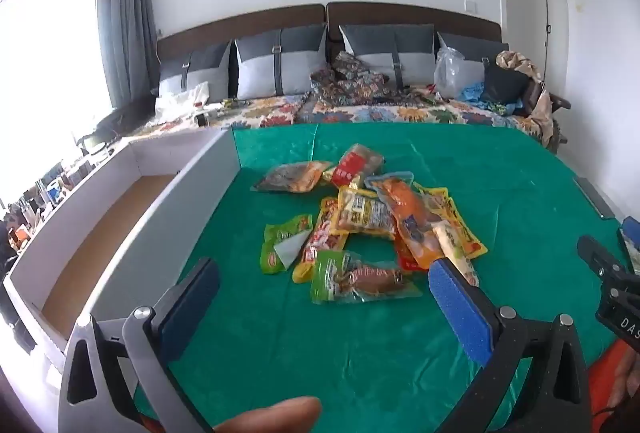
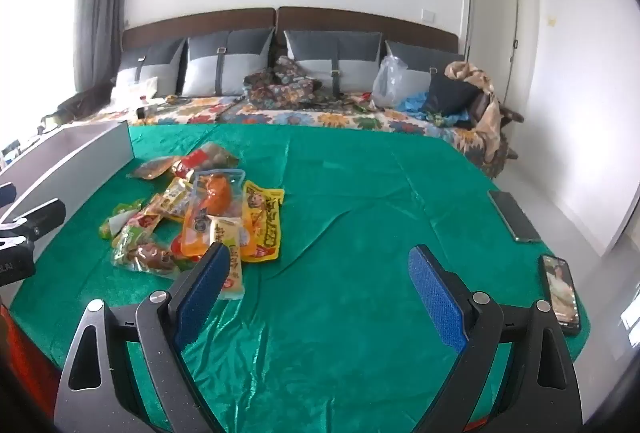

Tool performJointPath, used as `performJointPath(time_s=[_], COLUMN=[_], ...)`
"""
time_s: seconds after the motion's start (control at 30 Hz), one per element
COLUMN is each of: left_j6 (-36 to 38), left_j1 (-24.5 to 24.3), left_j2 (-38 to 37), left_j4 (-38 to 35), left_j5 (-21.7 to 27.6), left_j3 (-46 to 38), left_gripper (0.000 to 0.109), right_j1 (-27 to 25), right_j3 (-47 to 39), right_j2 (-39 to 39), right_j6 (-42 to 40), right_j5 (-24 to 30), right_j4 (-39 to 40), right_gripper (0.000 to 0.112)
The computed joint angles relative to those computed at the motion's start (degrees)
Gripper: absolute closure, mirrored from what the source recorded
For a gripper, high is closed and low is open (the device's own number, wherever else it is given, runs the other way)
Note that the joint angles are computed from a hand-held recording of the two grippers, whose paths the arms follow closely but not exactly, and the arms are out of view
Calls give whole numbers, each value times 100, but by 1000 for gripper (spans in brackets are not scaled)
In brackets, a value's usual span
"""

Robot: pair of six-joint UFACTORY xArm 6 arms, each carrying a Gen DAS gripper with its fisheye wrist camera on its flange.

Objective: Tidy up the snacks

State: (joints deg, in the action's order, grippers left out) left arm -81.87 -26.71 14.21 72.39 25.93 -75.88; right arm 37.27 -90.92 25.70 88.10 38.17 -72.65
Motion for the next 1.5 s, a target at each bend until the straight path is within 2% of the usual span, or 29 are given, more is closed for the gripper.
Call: performJointPath(time_s=[0.07,0.13,0.2,0.3,0.5,1.5], left_j6=[-20,-153,-37,377,432,446], left_j1=[-91,-109,-118,-86,-102,43], left_j2=[-37,-58,-66,137,127,173], left_j4=[24,139,-48,-553,-534,-908], left_j5=[192,143,128,60,91,22], left_j3=[25,116,159,31,65,215], left_gripper=[6,6,6,6,6,6], right_j1=[-13,-53,-77,-87,23,144], right_j3=[-63,-88,-58,27,11,-120], right_j2=[49,87,76,15,74,215], right_j6=[-25,38,-103,-45,172,-77], right_j5=[-13,-102,-128,-132,-1,190], right_j4=[50,65,248,71,-258,-299], right_gripper=[19,19,19,19,19,19])
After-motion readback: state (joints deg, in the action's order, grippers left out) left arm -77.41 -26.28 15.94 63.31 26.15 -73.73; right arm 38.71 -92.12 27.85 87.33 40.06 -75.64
